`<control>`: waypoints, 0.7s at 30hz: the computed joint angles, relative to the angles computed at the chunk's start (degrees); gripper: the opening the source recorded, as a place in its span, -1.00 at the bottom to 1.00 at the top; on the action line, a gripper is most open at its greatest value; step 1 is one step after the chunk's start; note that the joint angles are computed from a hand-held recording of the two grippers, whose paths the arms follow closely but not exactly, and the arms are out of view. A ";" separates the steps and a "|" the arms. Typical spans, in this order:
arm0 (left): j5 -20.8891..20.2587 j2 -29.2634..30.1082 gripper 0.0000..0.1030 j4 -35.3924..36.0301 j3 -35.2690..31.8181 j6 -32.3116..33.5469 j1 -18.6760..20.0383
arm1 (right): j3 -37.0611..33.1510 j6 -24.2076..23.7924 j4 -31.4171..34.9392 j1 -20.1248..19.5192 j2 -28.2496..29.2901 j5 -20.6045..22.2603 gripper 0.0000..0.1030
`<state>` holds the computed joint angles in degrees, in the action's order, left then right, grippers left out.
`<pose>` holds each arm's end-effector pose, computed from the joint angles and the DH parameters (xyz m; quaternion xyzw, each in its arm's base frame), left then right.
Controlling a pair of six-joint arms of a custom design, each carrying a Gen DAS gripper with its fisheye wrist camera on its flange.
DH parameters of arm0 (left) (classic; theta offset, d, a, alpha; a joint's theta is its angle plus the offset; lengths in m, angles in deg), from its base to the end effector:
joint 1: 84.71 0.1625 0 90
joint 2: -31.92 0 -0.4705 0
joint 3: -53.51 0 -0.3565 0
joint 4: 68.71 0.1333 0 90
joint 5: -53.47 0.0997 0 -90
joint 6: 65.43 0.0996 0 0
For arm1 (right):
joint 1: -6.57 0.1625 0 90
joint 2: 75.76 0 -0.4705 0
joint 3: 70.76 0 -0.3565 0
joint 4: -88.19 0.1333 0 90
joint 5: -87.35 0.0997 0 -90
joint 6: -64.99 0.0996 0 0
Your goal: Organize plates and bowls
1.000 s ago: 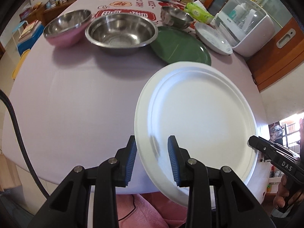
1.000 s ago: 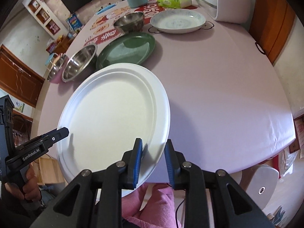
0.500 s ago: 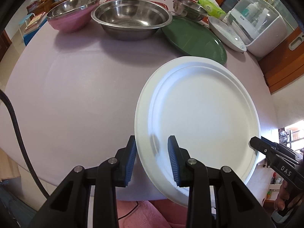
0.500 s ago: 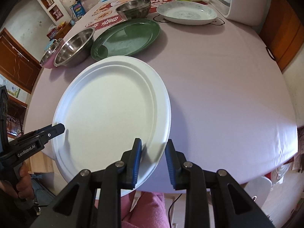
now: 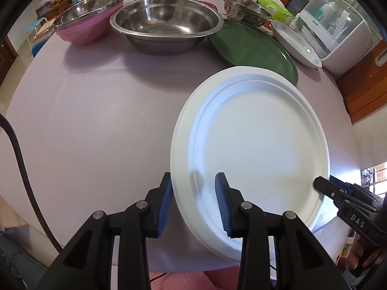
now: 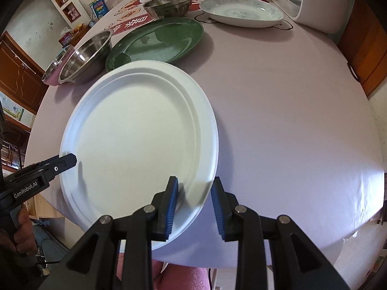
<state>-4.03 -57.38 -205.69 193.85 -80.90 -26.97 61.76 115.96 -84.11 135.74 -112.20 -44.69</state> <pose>-0.0146 -0.3732 0.2649 0.1499 0.9477 -0.0820 0.2695 0.3169 -0.2835 -0.0081 -0.0525 -0.9262 0.1730 0.3308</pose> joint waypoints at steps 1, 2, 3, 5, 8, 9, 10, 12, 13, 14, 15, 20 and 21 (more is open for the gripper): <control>0.16 0.06 -0.32 -0.01 0.06 -0.14 -0.16 | 0.18 -0.28 -0.31 -0.07 0.02 0.15 -0.43; 0.34 0.15 -0.31 -0.09 0.10 -0.28 -0.36 | 0.26 -0.76 -0.72 -0.11 0.07 0.12 -0.40; 0.50 0.22 -0.30 -0.24 0.17 -0.43 -0.53 | 0.37 -1.28 -1.13 -0.06 0.15 0.13 -0.38; 0.66 0.29 -0.29 -0.34 0.24 -0.81 -0.71 | 0.59 -1.96 -1.90 0.01 0.30 0.38 -0.32; 0.95 0.05 -0.29 -0.14 0.41 -1.53 -1.08 | 0.98 -2.63 -2.88 0.08 0.31 0.59 -0.11; 1.12 -0.07 -0.28 -0.06 0.54 -1.72 -1.35 | 1.25 -2.80 -3.46 0.15 0.31 0.56 -0.08; 1.24 -0.31 -0.24 -0.09 0.71 -1.55 -1.62 | 1.40 -2.81 -3.84 0.25 0.32 0.48 -0.06; 1.64 -0.91 -0.15 -0.47 1.18 -1.09 -2.25 | 1.74 -2.71 -4.55 0.43 0.34 0.19 -0.02; 1.81 -1.14 -0.13 -0.68 1.35 -1.09 -2.54 | 1.90 -2.70 -4.88 0.49 0.34 0.06 0.01; 1.80 -1.44 -0.12 -0.90 1.46 -1.08 -2.78 | 2.01 -2.64 -5.08 0.57 0.32 -0.09 0.04; 1.69 -1.95 -0.11 -0.89 1.51 -1.01 -2.88 | 2.11 -2.49 -5.22 0.73 0.30 -0.34 0.05; 1.80 -3.43 0.01 0.26 1.01 -1.17 -3.61 | 1.95 -0.55 -4.19 1.64 -0.21 -1.65 0.14; 1.79 -3.74 0.03 0.59 0.82 -1.07 -3.76 | 1.88 0.00 -3.84 1.87 -0.37 -2.03 0.15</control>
<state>-2.24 -61.11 -205.09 194.67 -81.97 -30.72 63.64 115.96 -87.94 137.61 -112.56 -46.72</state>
